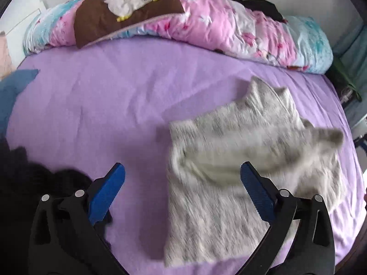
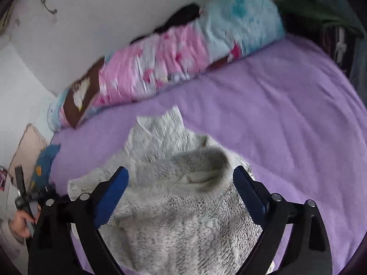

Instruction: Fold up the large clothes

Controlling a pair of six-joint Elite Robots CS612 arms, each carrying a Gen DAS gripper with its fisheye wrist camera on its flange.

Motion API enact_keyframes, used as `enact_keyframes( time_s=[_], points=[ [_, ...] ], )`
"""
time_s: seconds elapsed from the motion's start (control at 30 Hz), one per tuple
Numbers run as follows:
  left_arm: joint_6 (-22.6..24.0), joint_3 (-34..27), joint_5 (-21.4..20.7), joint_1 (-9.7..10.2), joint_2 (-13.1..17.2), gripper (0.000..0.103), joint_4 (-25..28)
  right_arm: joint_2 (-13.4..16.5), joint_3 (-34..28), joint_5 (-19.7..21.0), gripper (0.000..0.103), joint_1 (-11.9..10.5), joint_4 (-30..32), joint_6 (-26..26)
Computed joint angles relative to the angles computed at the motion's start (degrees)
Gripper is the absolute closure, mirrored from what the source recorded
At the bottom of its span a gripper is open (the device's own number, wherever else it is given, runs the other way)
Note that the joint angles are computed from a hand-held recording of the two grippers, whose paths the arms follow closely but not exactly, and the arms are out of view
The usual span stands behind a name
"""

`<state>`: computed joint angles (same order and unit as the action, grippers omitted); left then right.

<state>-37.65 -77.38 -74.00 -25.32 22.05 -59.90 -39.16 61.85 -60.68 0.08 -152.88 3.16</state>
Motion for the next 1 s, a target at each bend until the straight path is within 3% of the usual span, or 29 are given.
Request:
enact_keyframes(
  time_s=[0.03,0.2,0.33,0.43,0.6,0.7,0.83,0.93,1.0],
  points=[
    [0.4,-0.92,0.34,-0.79,0.59,0.006,0.73,-0.52,0.8,-1.19,0.012,0.33,-0.22,-1.51],
    [7.74,-2.45,7.92,-4.85,3.45,0.006,3.94,-2.1,4.46,-16.42,0.012,3.67,-1.17,-15.09],
    [10.38,-1.37,11.24,-5.76,4.66,0.006,3.2,-1.45,5.52,-18.99,0.012,5.03,-1.58,-21.55],
    [10.77,0.45,11.73,-5.24,4.65,0.006,0.44,0.16,3.62,-19.09,0.012,5.71,-0.99,-22.51],
    [10.99,6.46,10.21,-3.27,2.78,0.006,-2.96,5.15,-4.96,-22.97,0.012,6.95,3.27,-25.22],
    [12.74,10.23,9.01,-2.16,1.52,0.006,-4.03,9.01,-12.1,-25.85,0.014,7.27,8.92,-26.27],
    [12.88,15.17,9.28,-0.82,-0.19,0.005,-4.69,15.46,-24.35,-30.3,0.028,7.33,19.27,-24.16],
    [9.87,18.82,4.57,0.64,-1.64,0.005,-3.56,19.41,-31.29,-31.6,0.028,7.25,24.41,-23.69],
    [8.86,19.34,2.19,1.34,-1.56,0.004,-4.43,21.42,-34.33,-32.47,0.022,7.21,25.76,-24.29]
  ],
)
